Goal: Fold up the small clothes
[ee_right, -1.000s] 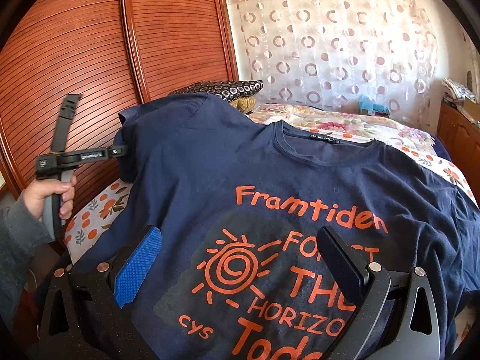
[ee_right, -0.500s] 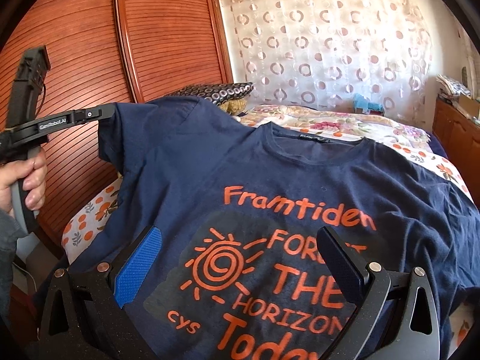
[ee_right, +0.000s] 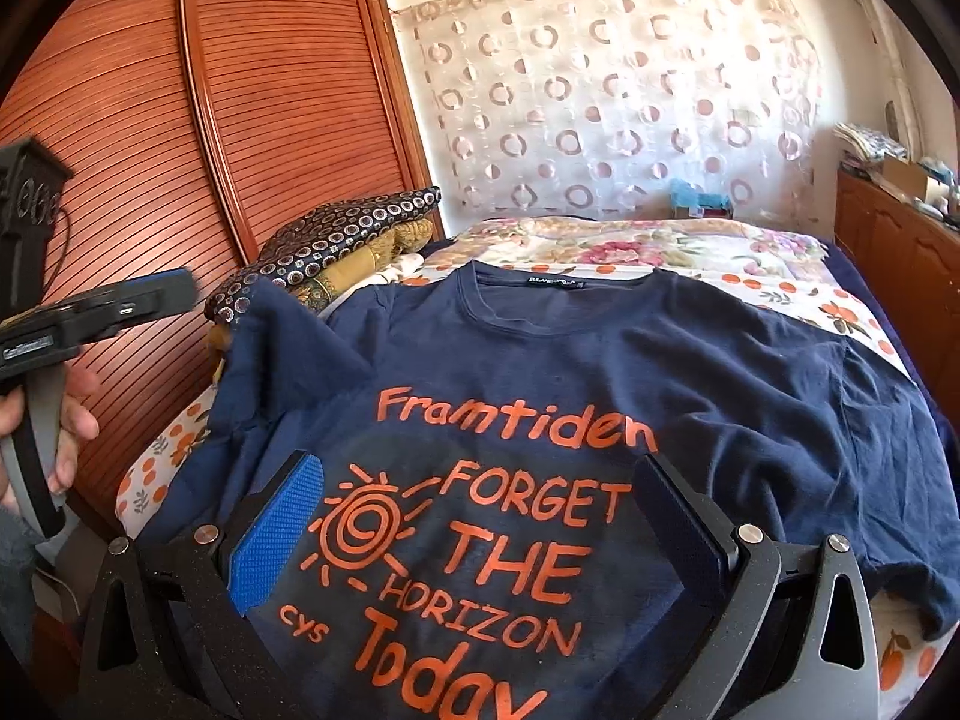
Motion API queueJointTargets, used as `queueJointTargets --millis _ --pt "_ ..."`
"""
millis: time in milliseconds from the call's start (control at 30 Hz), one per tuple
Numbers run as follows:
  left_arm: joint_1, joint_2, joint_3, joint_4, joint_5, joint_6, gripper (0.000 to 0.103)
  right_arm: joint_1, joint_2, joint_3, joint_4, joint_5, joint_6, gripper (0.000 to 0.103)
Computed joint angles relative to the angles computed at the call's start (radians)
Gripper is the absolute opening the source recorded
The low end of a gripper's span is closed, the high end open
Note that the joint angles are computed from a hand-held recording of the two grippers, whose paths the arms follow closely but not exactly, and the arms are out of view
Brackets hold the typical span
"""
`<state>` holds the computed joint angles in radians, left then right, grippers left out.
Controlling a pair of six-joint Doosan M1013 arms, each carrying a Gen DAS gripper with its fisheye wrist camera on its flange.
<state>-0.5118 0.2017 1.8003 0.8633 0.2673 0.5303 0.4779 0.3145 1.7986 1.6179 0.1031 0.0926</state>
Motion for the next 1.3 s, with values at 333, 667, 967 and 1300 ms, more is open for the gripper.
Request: queueJointTargets --millis 333,667,967,1300 --pt "0.04 -0.013 0.099 0.071 0.099 -0.136 0.078 0.0 0.034 -0.097 -0.562 0.111 0.49 0.101" --pt "0.067 -0.025 0.167 0.081 0.077 -0.195 0.078 0.046 0.132 -0.283 -0.807 0.297 0.613 0.077" --pt "0.087 -0.044 0.21 0.088 0.076 -0.233 0.078 0.093 0.264 -0.491 -1.046 0.503 0.739 0.036" --pt "0.082 -0.041 0.208 0.088 0.046 -0.218 0.078 0.078 0.274 -0.506 -1.103 0.496 0.746 0.004"
